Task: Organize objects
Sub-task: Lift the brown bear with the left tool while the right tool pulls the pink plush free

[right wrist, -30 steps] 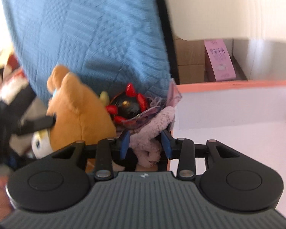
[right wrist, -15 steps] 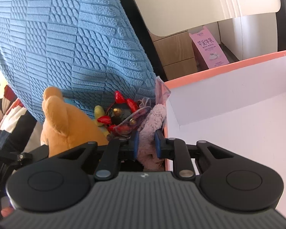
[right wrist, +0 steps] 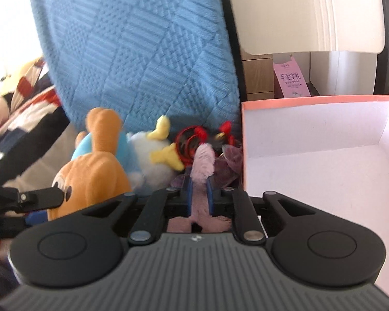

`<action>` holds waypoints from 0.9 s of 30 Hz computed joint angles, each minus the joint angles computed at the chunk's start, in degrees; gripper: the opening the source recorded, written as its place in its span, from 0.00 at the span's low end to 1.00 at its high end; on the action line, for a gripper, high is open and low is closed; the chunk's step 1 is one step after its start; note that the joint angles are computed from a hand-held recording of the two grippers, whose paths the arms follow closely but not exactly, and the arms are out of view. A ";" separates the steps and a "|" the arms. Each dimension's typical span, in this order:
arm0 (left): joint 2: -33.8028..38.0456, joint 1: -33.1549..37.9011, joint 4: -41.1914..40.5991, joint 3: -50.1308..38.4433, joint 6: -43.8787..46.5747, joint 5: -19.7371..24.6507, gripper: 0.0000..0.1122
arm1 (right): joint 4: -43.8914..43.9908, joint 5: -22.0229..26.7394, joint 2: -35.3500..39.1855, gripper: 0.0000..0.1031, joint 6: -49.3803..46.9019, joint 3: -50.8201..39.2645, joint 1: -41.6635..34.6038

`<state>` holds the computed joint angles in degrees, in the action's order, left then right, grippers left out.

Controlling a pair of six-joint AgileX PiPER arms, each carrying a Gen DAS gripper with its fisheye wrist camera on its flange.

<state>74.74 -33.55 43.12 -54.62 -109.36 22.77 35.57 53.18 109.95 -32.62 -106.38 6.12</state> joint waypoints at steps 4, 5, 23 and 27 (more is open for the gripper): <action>-1.52 -5.23 -0.98 -1.18 3.10 7.55 0.49 | -1.07 -1.16 -4.69 0.10 -4.22 6.68 1.00; -1.01 -6.52 -0.92 -2.04 3.38 9.50 0.49 | -1.47 -0.90 -5.74 0.10 -4.71 8.33 1.14; 5.99 -5.46 -15.30 -4.77 16.20 14.62 0.71 | -3.32 -13.26 -18.62 0.23 0.39 31.36 4.82; 6.04 -2.60 -19.86 -2.53 17.39 10.75 0.72 | -6.67 -16.89 -19.10 0.25 6.28 32.64 6.75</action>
<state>80.78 -36.16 23.26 -57.15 -91.97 33.52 28.90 36.29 90.85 -26.33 -73.74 12.87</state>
